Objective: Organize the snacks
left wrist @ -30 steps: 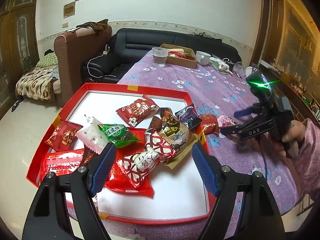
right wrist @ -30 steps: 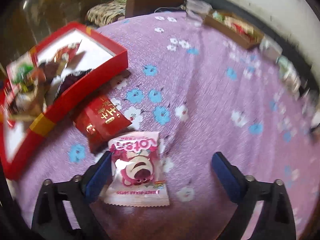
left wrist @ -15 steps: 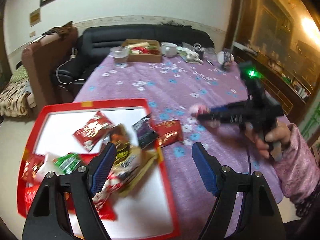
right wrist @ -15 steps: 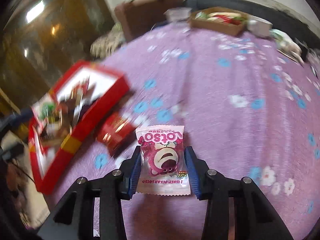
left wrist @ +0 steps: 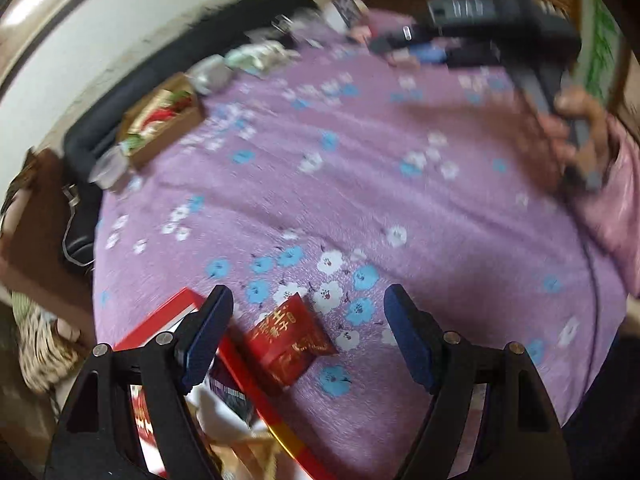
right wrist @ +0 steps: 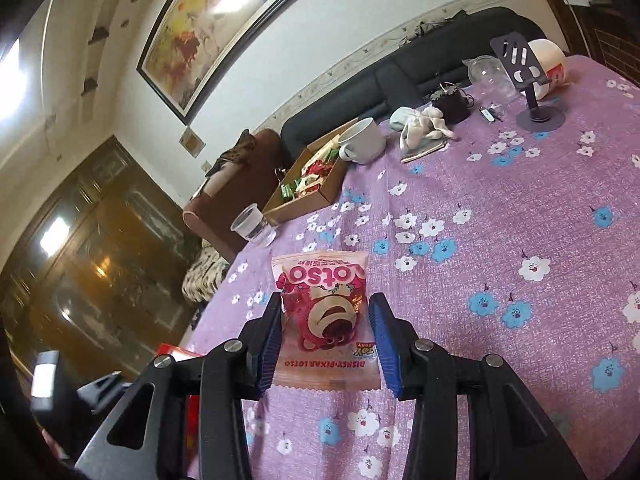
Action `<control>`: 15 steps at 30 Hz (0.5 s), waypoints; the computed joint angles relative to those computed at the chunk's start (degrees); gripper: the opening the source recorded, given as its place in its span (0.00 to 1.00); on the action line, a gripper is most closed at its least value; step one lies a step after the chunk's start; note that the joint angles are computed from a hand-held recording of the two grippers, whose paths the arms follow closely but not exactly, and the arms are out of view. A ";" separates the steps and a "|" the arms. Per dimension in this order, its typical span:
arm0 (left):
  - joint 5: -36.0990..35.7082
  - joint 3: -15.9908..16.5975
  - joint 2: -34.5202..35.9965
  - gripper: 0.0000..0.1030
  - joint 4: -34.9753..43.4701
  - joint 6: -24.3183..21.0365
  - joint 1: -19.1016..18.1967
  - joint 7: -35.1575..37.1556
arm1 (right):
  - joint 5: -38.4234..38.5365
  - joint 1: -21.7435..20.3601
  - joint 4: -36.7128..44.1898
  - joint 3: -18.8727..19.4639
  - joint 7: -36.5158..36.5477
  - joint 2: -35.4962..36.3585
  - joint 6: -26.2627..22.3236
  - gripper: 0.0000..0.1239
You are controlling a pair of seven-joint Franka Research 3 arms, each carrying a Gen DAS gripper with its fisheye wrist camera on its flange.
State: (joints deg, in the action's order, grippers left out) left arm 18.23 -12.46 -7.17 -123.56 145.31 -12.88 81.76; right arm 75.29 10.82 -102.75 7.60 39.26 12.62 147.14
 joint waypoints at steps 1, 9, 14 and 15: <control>-1.61 0.31 0.62 0.76 0.53 -0.59 -0.23 1.78 | -0.93 0.30 0.98 -0.04 1.33 0.81 0.25 0.35; -6.24 0.95 5.64 0.76 3.48 -5.11 0.68 7.19 | -4.57 -0.21 0.66 -0.01 6.25 1.16 -0.94 0.35; -15.71 1.72 6.28 0.73 3.75 -5.58 2.08 12.94 | -4.67 -0.26 0.37 0.14 6.61 1.04 -0.52 0.36; -15.84 1.63 5.93 0.73 3.14 -4.90 2.15 13.44 | -4.68 -0.29 0.25 0.13 6.81 0.96 -0.48 0.36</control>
State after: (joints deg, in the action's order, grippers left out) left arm 2.38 -10.83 -1.24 -120.42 140.42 -10.72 95.20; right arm 70.61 10.52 -102.50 7.72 46.07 13.58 146.66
